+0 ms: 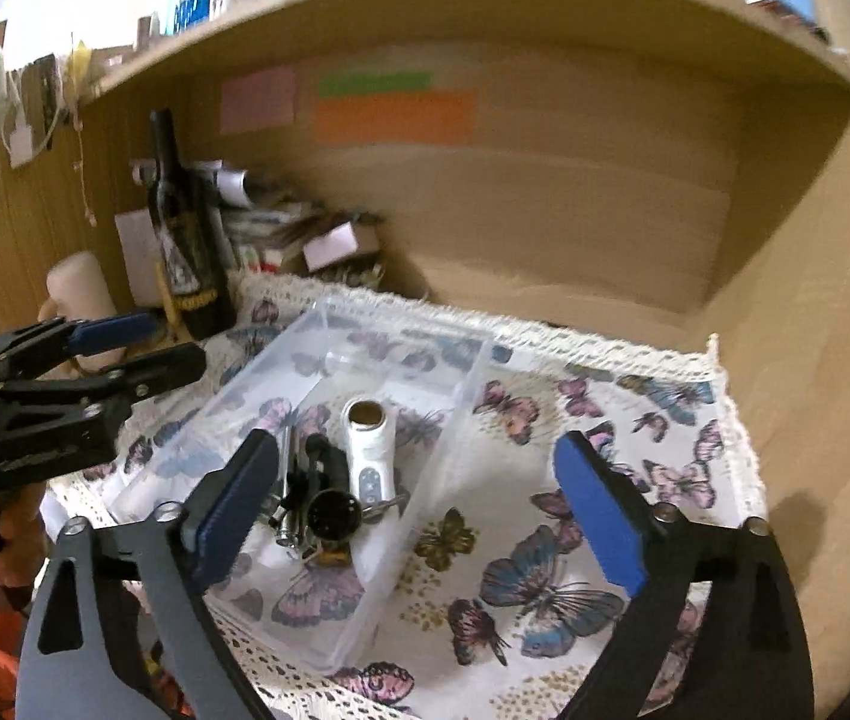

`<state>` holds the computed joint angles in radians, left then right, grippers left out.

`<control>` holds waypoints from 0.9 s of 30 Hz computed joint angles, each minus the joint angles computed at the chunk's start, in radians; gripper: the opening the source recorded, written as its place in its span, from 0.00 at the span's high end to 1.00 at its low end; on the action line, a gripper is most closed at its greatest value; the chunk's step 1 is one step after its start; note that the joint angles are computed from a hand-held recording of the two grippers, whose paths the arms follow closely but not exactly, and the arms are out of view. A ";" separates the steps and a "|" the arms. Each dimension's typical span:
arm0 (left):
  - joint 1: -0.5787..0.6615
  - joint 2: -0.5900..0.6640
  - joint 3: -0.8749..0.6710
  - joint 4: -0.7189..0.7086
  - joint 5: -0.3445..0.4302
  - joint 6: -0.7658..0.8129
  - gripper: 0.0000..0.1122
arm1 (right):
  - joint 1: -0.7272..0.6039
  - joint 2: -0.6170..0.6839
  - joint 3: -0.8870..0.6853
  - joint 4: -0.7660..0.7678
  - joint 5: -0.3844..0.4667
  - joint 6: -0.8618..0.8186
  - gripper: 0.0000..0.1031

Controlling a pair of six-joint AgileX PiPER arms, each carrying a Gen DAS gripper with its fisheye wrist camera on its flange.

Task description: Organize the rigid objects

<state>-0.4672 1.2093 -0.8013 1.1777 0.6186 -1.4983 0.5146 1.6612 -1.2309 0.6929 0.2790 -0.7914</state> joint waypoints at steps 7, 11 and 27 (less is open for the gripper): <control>-0.195 -0.026 0.009 0.194 0.210 -0.213 0.09 | -0.026 -0.114 0.133 0.444 -0.086 -0.435 0.00; -0.240 -0.025 0.004 0.228 0.256 -0.253 0.09 | -0.035 -0.149 0.174 0.668 -0.105 -0.651 0.00; -0.291 -0.018 0.009 0.267 0.316 -0.318 0.09 | -0.073 -0.178 0.204 0.931 -0.078 -0.891 0.00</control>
